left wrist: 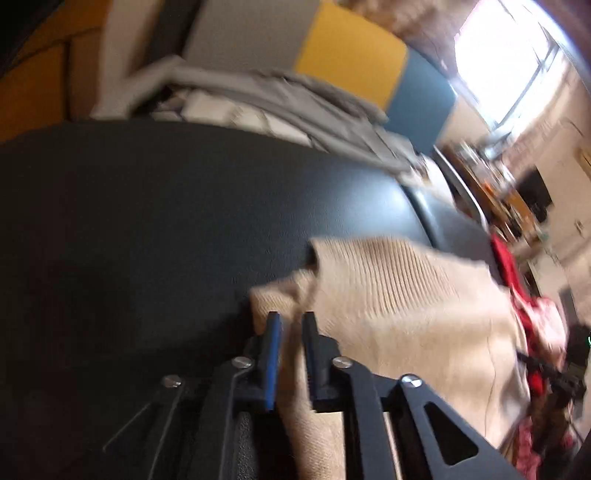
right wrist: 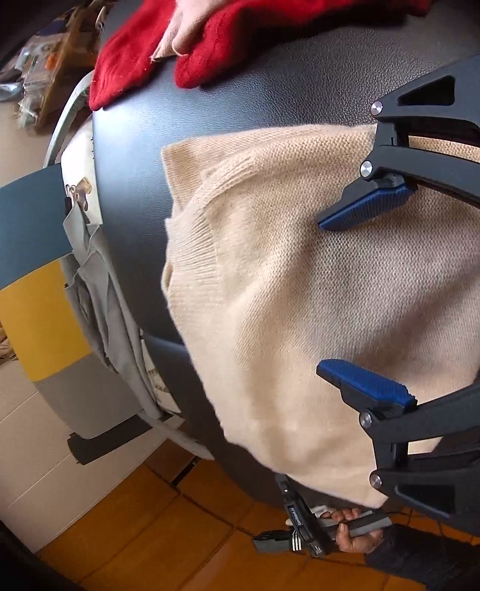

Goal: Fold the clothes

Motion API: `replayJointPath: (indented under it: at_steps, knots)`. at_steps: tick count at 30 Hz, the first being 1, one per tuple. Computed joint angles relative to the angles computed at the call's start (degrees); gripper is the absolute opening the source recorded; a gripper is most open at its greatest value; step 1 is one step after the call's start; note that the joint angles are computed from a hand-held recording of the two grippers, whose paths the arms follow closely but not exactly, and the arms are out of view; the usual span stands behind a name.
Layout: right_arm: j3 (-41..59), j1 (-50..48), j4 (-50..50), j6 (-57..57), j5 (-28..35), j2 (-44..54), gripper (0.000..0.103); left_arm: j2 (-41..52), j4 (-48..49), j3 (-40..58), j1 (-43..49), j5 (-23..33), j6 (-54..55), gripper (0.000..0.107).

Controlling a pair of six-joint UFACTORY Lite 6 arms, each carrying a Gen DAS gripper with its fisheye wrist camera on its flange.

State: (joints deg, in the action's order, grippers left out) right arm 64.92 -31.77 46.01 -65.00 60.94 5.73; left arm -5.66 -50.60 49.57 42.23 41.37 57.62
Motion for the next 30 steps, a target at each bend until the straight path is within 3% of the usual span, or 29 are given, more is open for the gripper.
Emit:
replayJointPath:
  at_steps: [3,8,12,15,18,20,24,30]
  knots:
    - [5.3,0.1,2.7,0.7,4.2,2.1,0.073,-7.0,-5.1,-2.7,3.3,2.7,3.2,0.019]
    - [17.4,6.5,4.1,6.6,3.3,11.6,0.073,-16.1,-6.6,-9.5,0.2,5.4,4.5,0.020]
    - [22.5,11.8,-6.3,14.6,-5.3,18.1,0.071,-24.3,-3.1,-16.4,-9.7,0.3,0.7,0.020]
    - [21.3,10.3,-9.1,14.9,-10.8,19.2,0.049,-25.8,3.6,-21.6,-17.2,-8.0,-4.2,0.020]
    - [22.8,7.6,-6.0,13.7,-8.5,20.8,0.047,-26.6,-1.6,-26.8,-18.7,-12.5,3.4,0.023]
    - [23.7,6.4,-4.7,13.4,-6.7,21.3,0.047,-26.3,0.5,-25.4,-17.5,-10.6,0.5,0.023]
    - [22.1,3.1,-0.7,11.7,-1.5,18.5,0.053,-35.4,11.6,-26.7,-19.7,-9.8,-11.3,0.023]
    - [11.6,-5.8,3.0,0.4,9.6,7.0,0.058,-54.8,15.3,-30.1,-16.6,2.9,-15.2,0.023]
